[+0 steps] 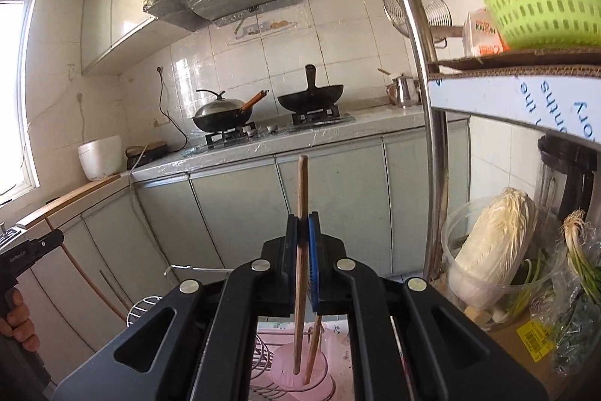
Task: Organize utensils
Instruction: 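Lower the chopstick into the pink cup and open the left tool while the right tool inserts its chopstick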
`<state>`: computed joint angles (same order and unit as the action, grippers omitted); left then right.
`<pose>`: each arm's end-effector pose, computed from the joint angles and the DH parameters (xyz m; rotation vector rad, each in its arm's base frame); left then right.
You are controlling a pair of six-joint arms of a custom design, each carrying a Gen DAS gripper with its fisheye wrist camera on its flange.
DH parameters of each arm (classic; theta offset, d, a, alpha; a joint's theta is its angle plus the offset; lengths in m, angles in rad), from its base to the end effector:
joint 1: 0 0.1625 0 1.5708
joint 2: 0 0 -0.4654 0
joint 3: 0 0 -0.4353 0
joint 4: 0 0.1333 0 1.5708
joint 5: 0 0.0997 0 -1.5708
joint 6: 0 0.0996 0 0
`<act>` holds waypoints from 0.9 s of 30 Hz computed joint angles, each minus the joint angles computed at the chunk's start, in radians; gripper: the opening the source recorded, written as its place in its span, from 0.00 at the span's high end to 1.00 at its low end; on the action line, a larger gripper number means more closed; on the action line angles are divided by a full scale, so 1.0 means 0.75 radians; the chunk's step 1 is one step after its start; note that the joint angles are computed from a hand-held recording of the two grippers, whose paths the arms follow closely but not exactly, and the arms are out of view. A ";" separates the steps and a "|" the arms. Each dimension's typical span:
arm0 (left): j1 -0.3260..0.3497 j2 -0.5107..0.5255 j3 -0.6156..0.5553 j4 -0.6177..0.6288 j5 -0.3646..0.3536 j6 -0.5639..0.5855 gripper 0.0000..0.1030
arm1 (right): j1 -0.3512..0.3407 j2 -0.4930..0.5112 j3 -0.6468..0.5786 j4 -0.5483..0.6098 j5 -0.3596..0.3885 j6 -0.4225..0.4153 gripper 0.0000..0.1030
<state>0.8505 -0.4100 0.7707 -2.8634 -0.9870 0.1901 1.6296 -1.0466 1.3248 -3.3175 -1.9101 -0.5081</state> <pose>-0.4920 -0.8459 0.2249 0.7532 2.3907 -1.3979 0.1444 -0.7479 0.5355 0.2588 -1.9791 1.6604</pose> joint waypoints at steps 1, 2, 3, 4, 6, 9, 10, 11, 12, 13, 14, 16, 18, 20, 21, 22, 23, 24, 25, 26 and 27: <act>0.004 0.015 -0.019 0.033 0.003 -0.010 0.95 | -0.008 0.004 -0.007 0.029 -0.006 0.017 0.94; 0.008 0.023 -0.024 0.058 0.005 -0.016 0.95 | -0.013 0.007 -0.014 0.054 -0.014 0.030 0.94; 0.013 0.035 -0.039 0.096 0.006 -0.024 0.95 | -0.018 0.012 -0.022 0.079 -0.024 0.043 0.94; 0.017 0.044 -0.049 0.127 0.004 -0.031 0.95 | -0.022 0.018 -0.030 0.096 -0.031 0.051 0.94; 0.024 0.064 -0.071 0.194 0.004 -0.045 0.95 | -0.029 0.029 -0.045 0.134 -0.054 0.065 0.94; 0.031 0.085 -0.089 0.255 0.007 -0.060 0.95 | -0.037 0.042 -0.057 0.167 -0.072 0.072 0.94; 0.033 0.094 -0.102 0.280 0.007 -0.067 0.95 | -0.038 0.047 -0.064 0.183 -0.075 0.074 0.94; 0.034 0.103 -0.113 0.298 0.010 -0.074 0.95 | -0.040 0.050 -0.069 0.201 -0.079 0.075 0.94; 0.036 0.112 -0.126 0.316 0.014 -0.080 0.95 | -0.042 0.052 -0.073 0.212 -0.081 0.077 0.94; 0.039 0.118 -0.135 0.335 0.016 -0.088 0.95 | -0.044 0.056 -0.076 0.222 -0.087 0.077 0.94; 0.040 0.129 -0.154 0.355 0.016 -0.096 0.95 | -0.045 0.060 -0.079 0.229 -0.092 0.075 0.94; 0.043 0.138 -0.166 0.370 0.020 -0.102 0.95 | -0.047 0.065 -0.082 0.242 -0.102 0.075 0.94; 0.046 0.152 -0.191 0.395 0.024 -0.115 0.94 | -0.049 0.070 -0.088 0.258 -0.112 0.081 0.94; 0.051 0.172 -0.238 0.456 0.019 -0.141 0.92 | -0.052 0.073 -0.092 0.273 -0.114 0.088 0.94; 0.053 0.179 -0.256 0.480 0.020 -0.155 0.88 | -0.054 0.070 -0.089 0.277 -0.111 0.092 0.94; 0.056 0.182 -0.265 0.490 0.016 -0.166 0.86 | -0.054 0.069 -0.087 0.277 -0.110 0.094 0.94; 0.057 0.179 -0.262 0.488 0.013 -0.176 0.82 | -0.053 0.069 -0.088 0.284 -0.120 0.093 0.94; 0.060 0.174 -0.257 0.493 0.001 -0.189 0.82 | -0.053 0.069 -0.091 0.300 -0.124 0.096 0.94; 0.062 0.166 -0.248 0.495 -0.010 -0.200 0.81 | -0.053 0.068 -0.095 0.321 -0.129 0.103 0.94; 0.062 0.156 -0.234 0.492 -0.017 -0.207 0.80 | -0.053 0.066 -0.098 0.339 -0.132 0.110 0.94; 0.062 0.147 -0.222 0.487 -0.024 -0.212 0.78 | -0.054 0.063 -0.097 0.352 -0.133 0.117 0.94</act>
<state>0.8968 -0.2995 0.6044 -2.4979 -1.0047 0.0312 1.5895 -0.9990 1.2520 -3.0538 -2.0100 -0.4206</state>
